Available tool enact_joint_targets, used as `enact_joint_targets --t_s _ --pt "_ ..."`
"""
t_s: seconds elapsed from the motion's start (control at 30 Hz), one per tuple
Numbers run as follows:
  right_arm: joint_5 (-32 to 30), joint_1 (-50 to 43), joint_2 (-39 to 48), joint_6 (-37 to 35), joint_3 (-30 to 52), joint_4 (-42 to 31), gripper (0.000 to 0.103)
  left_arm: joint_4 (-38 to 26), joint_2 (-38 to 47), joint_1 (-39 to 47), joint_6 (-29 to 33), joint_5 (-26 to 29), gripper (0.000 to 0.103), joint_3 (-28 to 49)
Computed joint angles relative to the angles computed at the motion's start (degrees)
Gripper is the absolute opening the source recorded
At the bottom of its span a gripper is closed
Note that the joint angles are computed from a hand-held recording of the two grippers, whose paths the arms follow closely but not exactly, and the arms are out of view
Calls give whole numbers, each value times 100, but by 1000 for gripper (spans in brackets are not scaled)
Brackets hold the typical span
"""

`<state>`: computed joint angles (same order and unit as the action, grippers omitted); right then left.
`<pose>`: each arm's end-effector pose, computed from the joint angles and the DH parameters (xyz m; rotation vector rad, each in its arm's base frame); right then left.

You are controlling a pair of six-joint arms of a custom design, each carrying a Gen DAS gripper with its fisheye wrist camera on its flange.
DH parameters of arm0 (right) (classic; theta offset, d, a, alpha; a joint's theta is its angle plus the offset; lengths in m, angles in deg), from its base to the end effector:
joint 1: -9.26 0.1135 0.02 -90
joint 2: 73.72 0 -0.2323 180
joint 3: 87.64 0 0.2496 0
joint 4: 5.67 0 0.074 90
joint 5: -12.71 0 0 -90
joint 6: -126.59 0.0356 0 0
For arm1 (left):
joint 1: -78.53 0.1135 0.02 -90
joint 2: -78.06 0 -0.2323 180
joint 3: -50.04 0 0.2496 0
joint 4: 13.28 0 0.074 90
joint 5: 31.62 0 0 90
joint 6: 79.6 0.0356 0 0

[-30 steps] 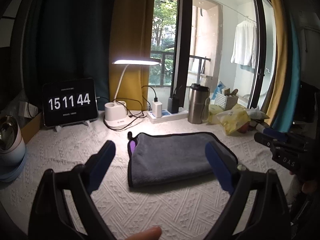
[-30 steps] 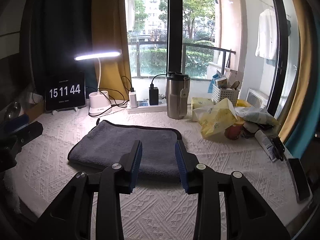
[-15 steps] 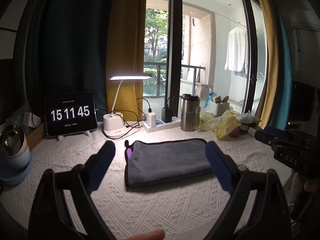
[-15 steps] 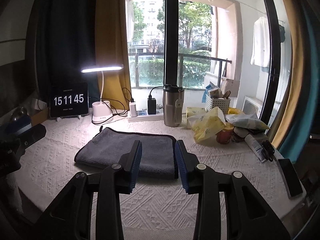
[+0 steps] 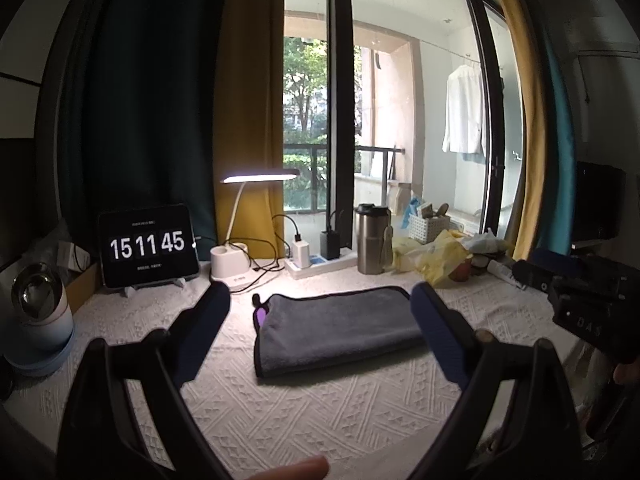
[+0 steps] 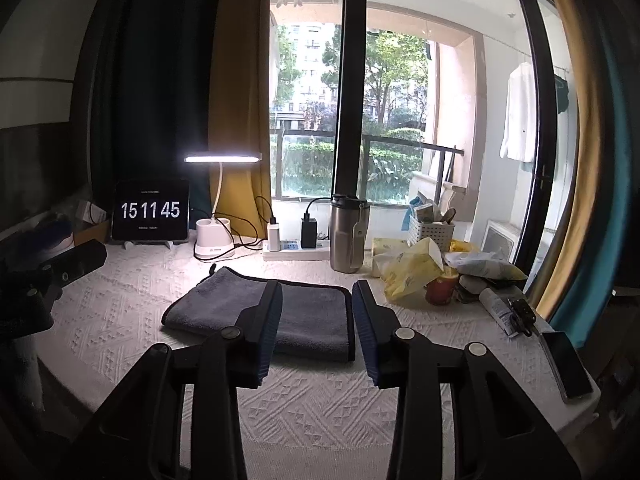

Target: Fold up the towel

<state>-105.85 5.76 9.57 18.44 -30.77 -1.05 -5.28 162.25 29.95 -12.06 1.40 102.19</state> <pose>0.3146 -0.0022 0.1941 -0.5616 1.8253 0.2312 0.2165 -0.2002 0.1741 -0.1984 1.7850 0.1096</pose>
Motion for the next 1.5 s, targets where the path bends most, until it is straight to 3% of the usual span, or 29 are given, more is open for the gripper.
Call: enact_joint_targets --t_s 0.37,1.5 --pt "-448 -286 -823 93 -1053 778 54 1408 -217 -548 627 -948 93 -755" --pt "-496 -308 -933 187 -1167 860 57 1293 -245 -626 528 -1033 97 -741"
